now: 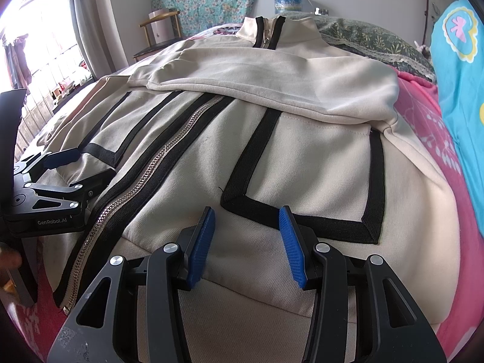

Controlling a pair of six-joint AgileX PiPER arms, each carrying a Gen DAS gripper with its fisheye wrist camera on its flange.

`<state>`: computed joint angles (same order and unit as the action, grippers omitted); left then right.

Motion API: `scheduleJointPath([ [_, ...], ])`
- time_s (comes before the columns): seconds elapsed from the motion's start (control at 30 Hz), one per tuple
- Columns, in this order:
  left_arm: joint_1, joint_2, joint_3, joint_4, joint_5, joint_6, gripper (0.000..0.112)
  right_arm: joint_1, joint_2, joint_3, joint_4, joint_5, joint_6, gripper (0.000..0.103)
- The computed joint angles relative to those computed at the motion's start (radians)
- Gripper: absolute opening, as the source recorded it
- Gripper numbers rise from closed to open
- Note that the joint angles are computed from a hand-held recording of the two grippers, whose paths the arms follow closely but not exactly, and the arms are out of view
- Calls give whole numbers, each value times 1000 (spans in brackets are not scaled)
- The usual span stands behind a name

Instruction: Fold large clothes

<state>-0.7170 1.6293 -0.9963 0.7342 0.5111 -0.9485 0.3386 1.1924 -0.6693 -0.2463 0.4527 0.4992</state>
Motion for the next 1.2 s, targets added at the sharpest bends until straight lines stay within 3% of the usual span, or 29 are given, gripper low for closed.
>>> scheduleJointPath([
  [0.23,-20,-5,15,72,22,-71,99,23,17,-35,-43,40,44,44],
  [0.4,-29,-59,29,-24,55,30,98,67,35,-86,-85,138,113,44],
  [0.5,-34,-126,51,-65,78,89,96,39,46,-149,30,211,9,45],
  [0.6,-35,-253,126,-22,64,65,95,-11,9,-196,230,183,-150,48],
  [0.67,-1,-327,153,-19,64,69,95,39,36,-282,188,181,-112,51],
  [0.73,88,-393,162,-74,54,163,95,101,113,-402,142,191,-101,56],
  [0.83,306,-444,152,-301,-8,463,95,174,275,-604,113,202,-135,59],
  [0.93,543,-418,112,-589,-23,763,95,205,457,-818,172,227,-219,59],
  [1.1,1030,-219,-34,-1068,22,1254,95,204,793,-1256,265,363,-342,59],
  [1.2,1210,-88,-137,-1173,45,1363,93,194,1000,-1556,290,448,-381,59],
])
